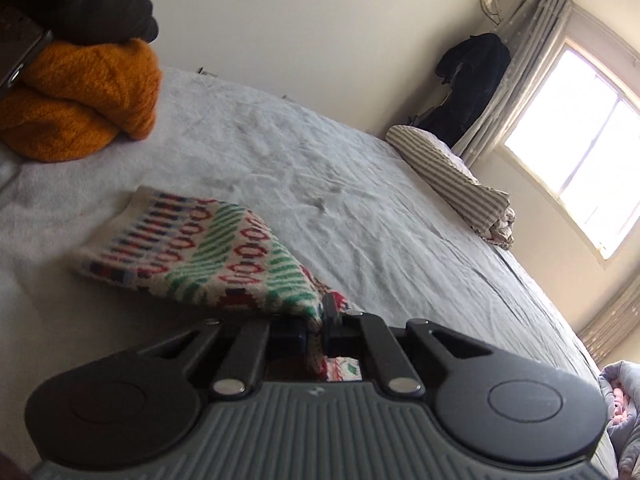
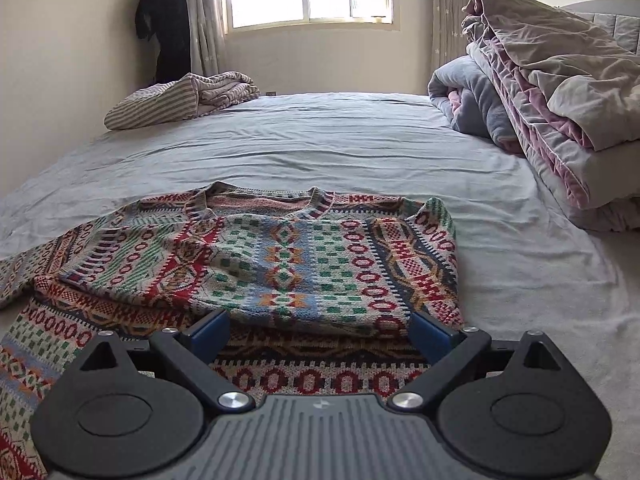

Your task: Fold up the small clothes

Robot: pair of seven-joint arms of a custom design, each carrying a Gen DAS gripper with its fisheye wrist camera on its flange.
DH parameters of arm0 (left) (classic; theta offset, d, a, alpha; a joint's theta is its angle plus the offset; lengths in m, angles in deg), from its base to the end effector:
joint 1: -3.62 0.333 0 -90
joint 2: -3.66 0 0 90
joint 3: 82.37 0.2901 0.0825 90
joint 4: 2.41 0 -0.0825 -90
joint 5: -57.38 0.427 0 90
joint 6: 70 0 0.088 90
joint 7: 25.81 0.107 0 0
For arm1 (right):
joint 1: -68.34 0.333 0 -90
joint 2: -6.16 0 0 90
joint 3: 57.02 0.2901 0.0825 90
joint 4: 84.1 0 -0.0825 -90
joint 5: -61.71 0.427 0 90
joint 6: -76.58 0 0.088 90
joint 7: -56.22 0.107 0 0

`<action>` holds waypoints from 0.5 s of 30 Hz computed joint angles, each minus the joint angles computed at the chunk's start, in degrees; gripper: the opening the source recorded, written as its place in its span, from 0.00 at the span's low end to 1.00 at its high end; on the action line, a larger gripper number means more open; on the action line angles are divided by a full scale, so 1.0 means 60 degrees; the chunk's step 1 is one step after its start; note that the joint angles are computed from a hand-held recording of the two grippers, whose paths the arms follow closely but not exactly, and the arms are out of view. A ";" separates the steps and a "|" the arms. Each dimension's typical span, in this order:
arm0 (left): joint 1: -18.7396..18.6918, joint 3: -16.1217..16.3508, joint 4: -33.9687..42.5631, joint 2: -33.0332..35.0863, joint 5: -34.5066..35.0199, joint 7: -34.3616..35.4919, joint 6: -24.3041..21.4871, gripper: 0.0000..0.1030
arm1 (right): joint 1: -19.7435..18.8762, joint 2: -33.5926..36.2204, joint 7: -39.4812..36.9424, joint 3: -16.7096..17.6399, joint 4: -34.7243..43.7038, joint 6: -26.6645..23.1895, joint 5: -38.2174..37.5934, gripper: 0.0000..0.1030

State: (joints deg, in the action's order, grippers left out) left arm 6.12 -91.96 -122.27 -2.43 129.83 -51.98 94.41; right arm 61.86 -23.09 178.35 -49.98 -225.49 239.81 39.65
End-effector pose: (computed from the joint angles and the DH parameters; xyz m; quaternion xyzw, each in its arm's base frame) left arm 0.5869 -0.1292 0.4961 -0.7907 0.3230 -0.4386 0.2794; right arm 0.4947 0.0294 0.5364 -0.5597 0.6989 -0.3385 0.2893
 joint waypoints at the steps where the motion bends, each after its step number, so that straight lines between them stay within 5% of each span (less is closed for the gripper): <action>1: -0.0001 -0.0049 0.0093 -0.0019 0.0373 -0.0157 0.0107 0.03 | -0.0006 0.0026 -0.0037 -0.0016 0.0029 0.0023 -0.0010 0.94; 5: -0.0195 -0.0187 0.0761 0.0118 0.1365 -0.0342 0.0655 0.03 | 0.0067 0.0067 -0.0234 -0.0186 0.0066 0.0151 0.0159 0.94; 11: -0.0929 -0.0240 0.2386 0.1124 0.1326 0.0176 0.1534 0.03 | 0.0021 0.0074 -0.0299 -0.0325 0.0076 0.0406 0.0458 0.94; 15: -0.1615 -0.0230 0.3467 0.2068 0.0087 0.1873 0.1978 0.03 | -0.0006 0.0080 -0.0392 -0.0421 0.0054 0.0608 0.0729 0.94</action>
State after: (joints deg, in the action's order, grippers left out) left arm -3.57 -93.34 -101.47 9.98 130.35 -40.74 106.28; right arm 61.82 -22.61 176.00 -52.51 -225.16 243.46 44.03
